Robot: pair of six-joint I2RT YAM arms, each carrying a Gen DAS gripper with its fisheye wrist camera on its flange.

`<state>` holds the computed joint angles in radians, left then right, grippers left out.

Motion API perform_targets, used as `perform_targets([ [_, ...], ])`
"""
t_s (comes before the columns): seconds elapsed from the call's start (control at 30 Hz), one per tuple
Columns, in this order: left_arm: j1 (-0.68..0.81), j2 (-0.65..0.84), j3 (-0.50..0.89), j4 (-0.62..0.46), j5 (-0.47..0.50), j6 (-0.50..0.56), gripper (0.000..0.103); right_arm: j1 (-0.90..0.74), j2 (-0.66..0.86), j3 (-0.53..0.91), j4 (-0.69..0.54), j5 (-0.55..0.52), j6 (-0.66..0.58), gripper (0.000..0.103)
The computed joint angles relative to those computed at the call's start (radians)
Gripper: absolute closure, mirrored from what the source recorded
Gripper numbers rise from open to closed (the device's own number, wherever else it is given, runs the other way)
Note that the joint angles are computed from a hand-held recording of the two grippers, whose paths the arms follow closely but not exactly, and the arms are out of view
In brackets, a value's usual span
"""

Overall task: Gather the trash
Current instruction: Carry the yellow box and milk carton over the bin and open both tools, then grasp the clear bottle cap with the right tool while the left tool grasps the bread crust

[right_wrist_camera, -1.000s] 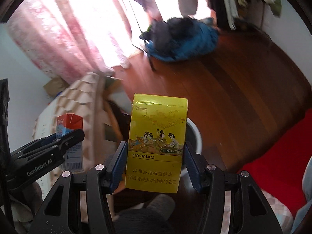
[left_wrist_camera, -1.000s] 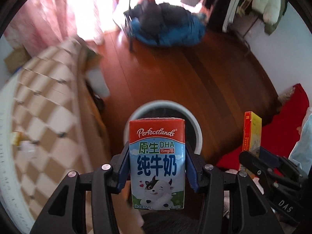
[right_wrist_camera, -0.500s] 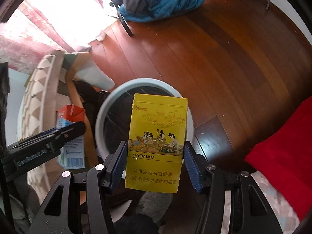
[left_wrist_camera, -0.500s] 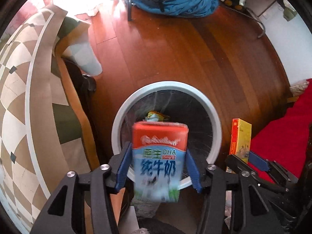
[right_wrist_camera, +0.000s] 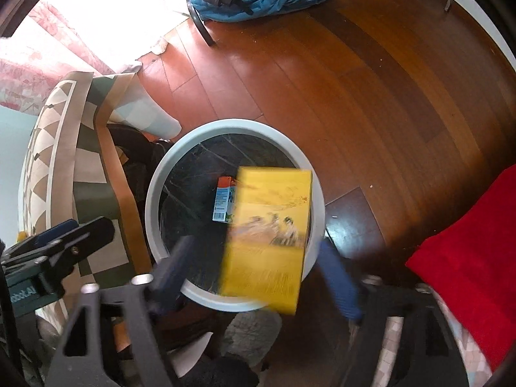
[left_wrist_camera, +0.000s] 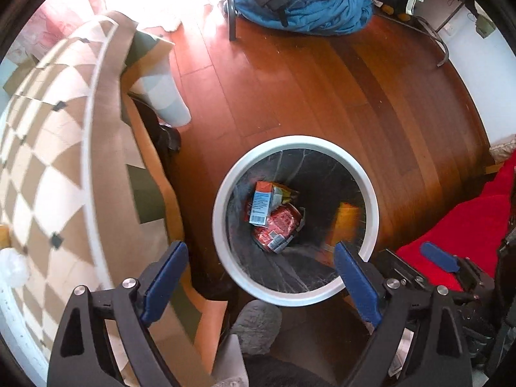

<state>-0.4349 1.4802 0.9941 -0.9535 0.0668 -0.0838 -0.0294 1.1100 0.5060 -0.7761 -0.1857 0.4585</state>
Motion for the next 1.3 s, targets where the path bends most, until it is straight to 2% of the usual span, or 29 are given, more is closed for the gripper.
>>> perform_targets([
  [0.07,0.004,-0.037,0.001,-0.029,-0.008,0.002,0.01,0.017,-0.023,0.012,-0.035,0.01,0.008,0.011],
  [0.1,0.007,-0.058,0.0,-0.043,-0.012,0.006,0.01,0.032,-0.043,0.021,-0.061,0.022,0.019,0.003],
  [0.13,0.013,-0.077,0.002,-0.059,-0.012,0.011,0.01,0.043,-0.058,0.029,-0.082,0.029,0.026,0.0],
  [0.37,0.138,-0.214,0.04,-0.192,0.007,0.082,0.01,0.173,-0.133,0.129,-0.276,0.131,0.134,0.0],
  [0.5,0.353,-0.289,0.135,-0.279,0.025,0.222,0.01,0.282,-0.179,0.247,-0.383,0.171,0.25,0.0],
  [0.63,0.709,-0.275,0.298,-0.345,0.104,0.439,0.01,0.473,-0.137,0.449,-0.432,0.252,0.414,0.0],
  [0.73,0.96,-0.202,0.398,-0.349,0.161,0.589,0.01,0.62,-0.022,0.618,-0.415,0.29,0.499,0.0],
  [0.9,1.223,-0.034,0.448,-0.262,0.156,0.746,0.01,0.832,0.291,0.887,-0.312,0.278,0.55,0.0],
  [1.13,1.382,0.182,0.466,-0.119,0.106,0.78,0.01,0.952,0.719,1.177,-0.197,0.218,0.579,0.001],
  [1.3,1.434,0.253,0.462,-0.089,0.094,0.811,0.01,0.975,0.905,1.299,-0.155,0.187,0.626,0.015],
])
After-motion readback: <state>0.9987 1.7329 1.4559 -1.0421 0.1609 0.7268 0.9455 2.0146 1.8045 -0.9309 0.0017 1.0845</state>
